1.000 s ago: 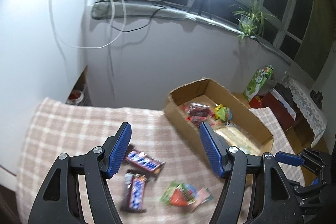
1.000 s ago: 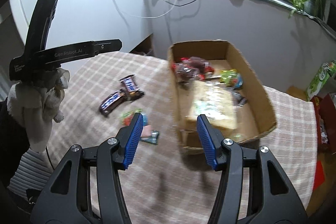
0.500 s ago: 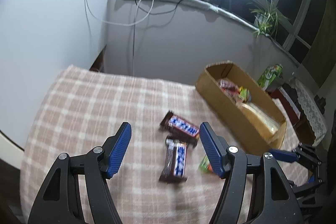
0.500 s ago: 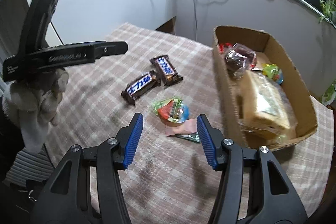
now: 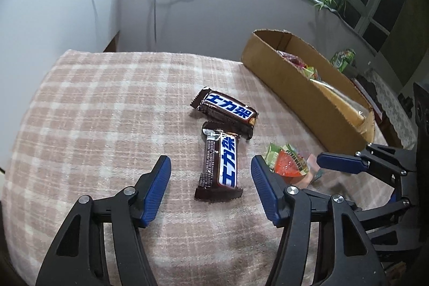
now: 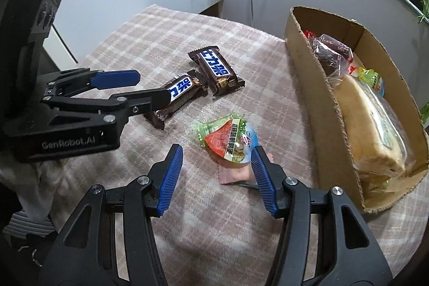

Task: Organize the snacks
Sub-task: 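Grasp a Snickers bar with the left gripper while the right gripper grasps the jelly cup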

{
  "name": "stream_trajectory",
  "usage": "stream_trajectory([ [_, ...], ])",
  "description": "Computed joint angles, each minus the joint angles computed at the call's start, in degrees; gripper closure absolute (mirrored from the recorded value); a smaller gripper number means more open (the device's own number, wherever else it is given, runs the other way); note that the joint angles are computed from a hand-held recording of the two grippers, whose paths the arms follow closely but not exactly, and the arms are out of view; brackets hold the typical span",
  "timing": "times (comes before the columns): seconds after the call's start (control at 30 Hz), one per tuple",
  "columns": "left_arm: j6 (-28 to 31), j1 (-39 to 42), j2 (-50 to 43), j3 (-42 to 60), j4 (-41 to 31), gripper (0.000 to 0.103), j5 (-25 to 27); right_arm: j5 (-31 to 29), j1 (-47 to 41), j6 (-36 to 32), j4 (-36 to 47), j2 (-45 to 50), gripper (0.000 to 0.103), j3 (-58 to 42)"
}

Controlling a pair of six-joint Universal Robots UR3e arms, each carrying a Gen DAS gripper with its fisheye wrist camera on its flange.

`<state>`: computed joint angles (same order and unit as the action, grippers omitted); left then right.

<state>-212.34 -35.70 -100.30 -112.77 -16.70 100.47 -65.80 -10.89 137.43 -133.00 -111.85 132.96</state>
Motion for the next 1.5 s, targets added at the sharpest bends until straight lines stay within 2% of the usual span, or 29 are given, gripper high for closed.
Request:
stream_trajectory([
  [0.2,0.8,0.7,-1.9,1.1,0.0,0.047,-0.6,-1.6,1.1,1.9,-4.8,6.2,0.047,-1.0],
  [0.53,1.6,0.8,-5.6,3.8,-1.1,0.053,-0.8,-0.2,1.1,3.6,-7.3,11.8,0.048,-2.7],
  [0.57,1.6,0.8,-5.8,4.0,-1.2,0.055,-0.5,-0.2,1.2,3.7,-7.4,11.9,0.052,-2.8],
  [0.87,1.6,1.2,-5.9,3.6,-0.7,0.075,0.4,0.9,-0.1,3.1,-6.6,11.2,0.063,-2.4],
  [0.97,1.6,1.3,-5.8,3.2,-0.3,0.075,0.4,0.6,-0.2,3.2,-7.8,10.9,0.07,-1.8],
  [1.23,0.5,1.1,-4.4,1.3,0.8,0.076,0.7,1.9,-1.4,2.9,-9.5,9.2,0.071,0.1],
  [1.5,-0.4,0.7,-3.1,0.0,1.8,0.076,1.7,4.7,-3.8,0.8,-4.1,3.3,0.071,0.1],
])
